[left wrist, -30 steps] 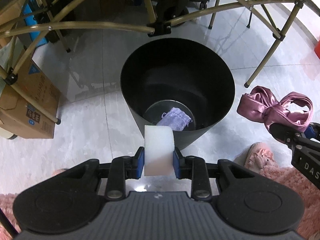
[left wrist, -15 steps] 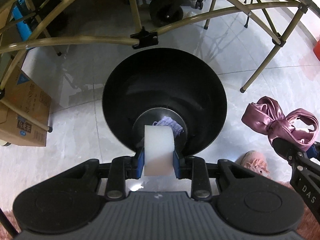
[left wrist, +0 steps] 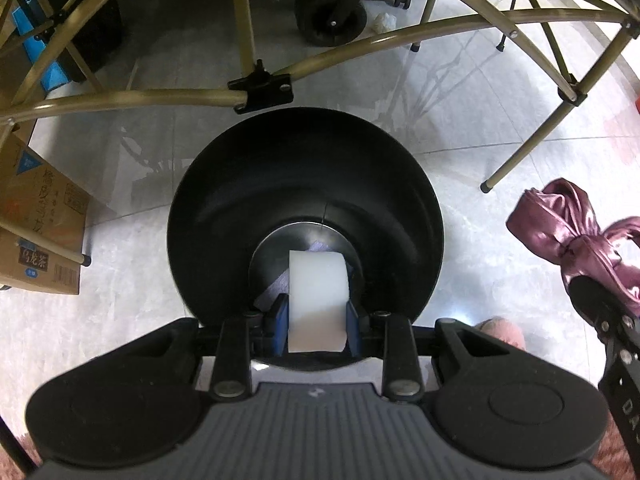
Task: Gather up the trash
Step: 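Open the left gripper to drop the white foam roll into the bin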
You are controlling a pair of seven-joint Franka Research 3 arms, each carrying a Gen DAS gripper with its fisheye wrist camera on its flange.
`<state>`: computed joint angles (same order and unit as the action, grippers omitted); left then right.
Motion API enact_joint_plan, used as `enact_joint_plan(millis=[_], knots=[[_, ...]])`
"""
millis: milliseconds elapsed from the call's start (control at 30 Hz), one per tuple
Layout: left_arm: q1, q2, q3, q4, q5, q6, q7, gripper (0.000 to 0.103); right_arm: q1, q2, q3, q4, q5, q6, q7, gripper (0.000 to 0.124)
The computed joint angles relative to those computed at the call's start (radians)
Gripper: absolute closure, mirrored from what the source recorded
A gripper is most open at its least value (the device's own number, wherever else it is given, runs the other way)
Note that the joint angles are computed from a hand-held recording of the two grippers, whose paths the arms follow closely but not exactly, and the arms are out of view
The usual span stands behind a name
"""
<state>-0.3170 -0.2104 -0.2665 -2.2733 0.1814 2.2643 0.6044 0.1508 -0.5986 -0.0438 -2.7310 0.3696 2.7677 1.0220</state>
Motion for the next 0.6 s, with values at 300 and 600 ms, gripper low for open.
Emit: enact_joint_plan(millis=[300,600], knots=[[0.026,0.102,0.011,0.081,0.006,-0.026,-0.065,0.074,-0.016,0.047,0.018,0.028,-0.024,0.029,0.032,0.103],[0.032,0.15,0.016,0.118,-0.025,-0.039,-0.081,0.074,-0.042,0.087,0.043,0.049,-0.073,0.046,0.084,0.103]])
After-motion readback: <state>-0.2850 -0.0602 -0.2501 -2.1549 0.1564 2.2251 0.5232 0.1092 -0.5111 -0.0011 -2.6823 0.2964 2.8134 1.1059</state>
